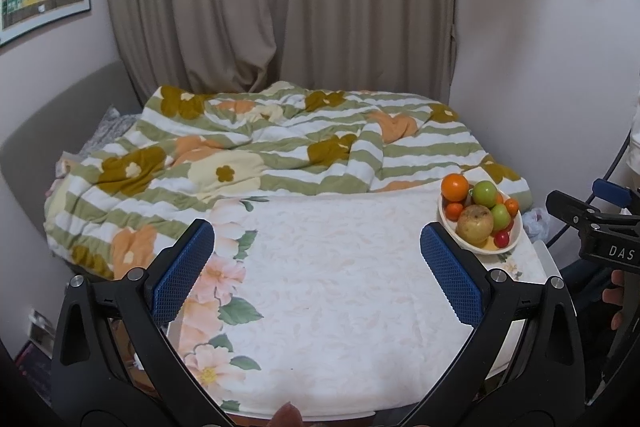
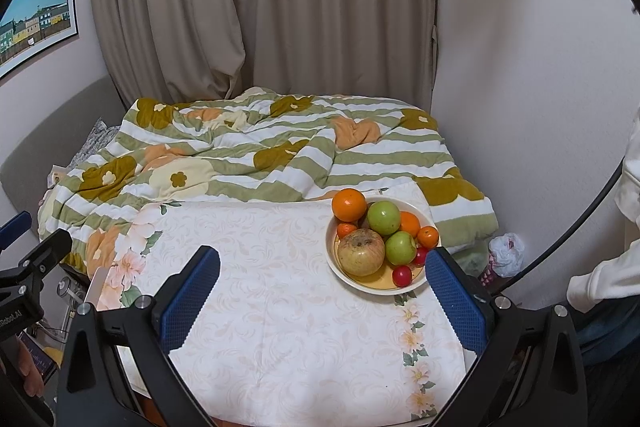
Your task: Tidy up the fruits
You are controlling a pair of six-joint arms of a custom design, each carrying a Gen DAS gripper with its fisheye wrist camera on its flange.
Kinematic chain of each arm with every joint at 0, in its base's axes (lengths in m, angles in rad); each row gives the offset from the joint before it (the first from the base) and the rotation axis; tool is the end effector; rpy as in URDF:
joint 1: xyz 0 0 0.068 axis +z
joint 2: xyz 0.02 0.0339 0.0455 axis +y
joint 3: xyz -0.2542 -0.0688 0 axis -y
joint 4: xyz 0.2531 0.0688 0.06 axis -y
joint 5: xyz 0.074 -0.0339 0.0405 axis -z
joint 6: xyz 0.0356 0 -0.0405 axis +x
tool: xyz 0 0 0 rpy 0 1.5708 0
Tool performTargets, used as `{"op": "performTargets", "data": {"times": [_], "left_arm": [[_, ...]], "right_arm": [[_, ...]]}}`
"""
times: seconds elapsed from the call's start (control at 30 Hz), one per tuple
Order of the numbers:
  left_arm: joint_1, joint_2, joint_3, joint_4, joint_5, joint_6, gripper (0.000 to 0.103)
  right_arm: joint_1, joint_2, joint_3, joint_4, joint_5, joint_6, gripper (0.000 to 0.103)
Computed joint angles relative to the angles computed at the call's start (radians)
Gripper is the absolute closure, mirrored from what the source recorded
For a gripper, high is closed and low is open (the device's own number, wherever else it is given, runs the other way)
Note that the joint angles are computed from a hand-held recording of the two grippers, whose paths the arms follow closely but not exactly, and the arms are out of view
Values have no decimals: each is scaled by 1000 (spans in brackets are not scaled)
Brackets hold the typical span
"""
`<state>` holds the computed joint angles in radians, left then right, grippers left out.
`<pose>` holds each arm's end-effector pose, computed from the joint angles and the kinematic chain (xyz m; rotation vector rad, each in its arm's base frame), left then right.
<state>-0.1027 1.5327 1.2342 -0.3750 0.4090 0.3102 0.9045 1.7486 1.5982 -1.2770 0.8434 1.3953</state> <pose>0.3499 -0.0503 0.2839 0.6629 2.0986 -0.3426 0.2299 0.2494 0.2884 0.6315 2.2159 -0.2711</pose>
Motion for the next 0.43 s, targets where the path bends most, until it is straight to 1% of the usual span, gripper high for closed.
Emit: {"op": "performTargets", "data": {"times": [0.17,0.43], "left_arm": [[7,10,10,-17,7,11,0],[7,13,7,-8,9,15,0]], "right_arm": [[0,-3,-4,2,0,-3,1],[-2,-5,-5,2,-1,-4,1]]}}
